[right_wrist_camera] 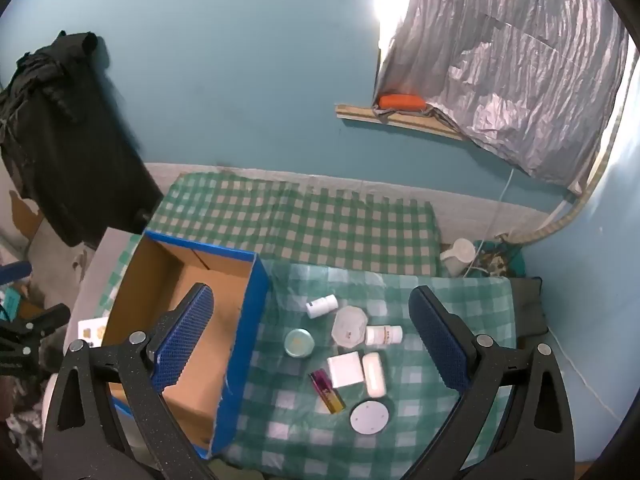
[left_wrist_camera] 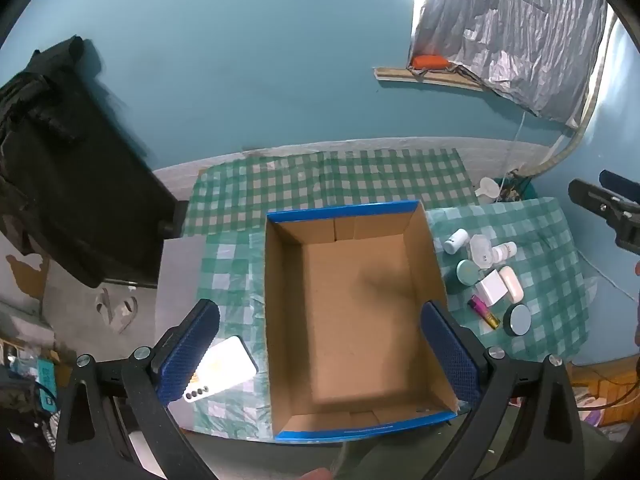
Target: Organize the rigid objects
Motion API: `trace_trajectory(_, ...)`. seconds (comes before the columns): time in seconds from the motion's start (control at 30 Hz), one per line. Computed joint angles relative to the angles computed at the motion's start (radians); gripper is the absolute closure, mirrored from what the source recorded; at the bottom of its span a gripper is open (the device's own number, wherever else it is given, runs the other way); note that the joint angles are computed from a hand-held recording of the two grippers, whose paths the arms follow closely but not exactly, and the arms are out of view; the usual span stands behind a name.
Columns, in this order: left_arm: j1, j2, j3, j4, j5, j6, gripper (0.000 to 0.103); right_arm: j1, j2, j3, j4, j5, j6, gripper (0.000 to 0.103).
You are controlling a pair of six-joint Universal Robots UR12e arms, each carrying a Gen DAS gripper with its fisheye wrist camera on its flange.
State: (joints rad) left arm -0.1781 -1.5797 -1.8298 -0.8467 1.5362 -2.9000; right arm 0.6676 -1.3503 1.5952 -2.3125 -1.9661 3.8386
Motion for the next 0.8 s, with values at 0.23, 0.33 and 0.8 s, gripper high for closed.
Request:
trace_trajectory(0.23,0.001,-0.015,0.021,-0.019,-0.013,-0.021,0.002,-0.004,0.002,-0.003,0.008,0.010,0.001,0.004)
trace_trajectory(0.33,-0.002,-0.005,0.005,0.008,-0.001,-0.031,0.002,-0.007,0.000,0.000,0.005,0.014,-0.001,0.004)
trace_trajectory(0.8,-0.002,-0.005,0.000,0.030,0.004,-0.025,0.002,-0.011,0.006,0.001,0.006,0.021,-0.004,0.004)
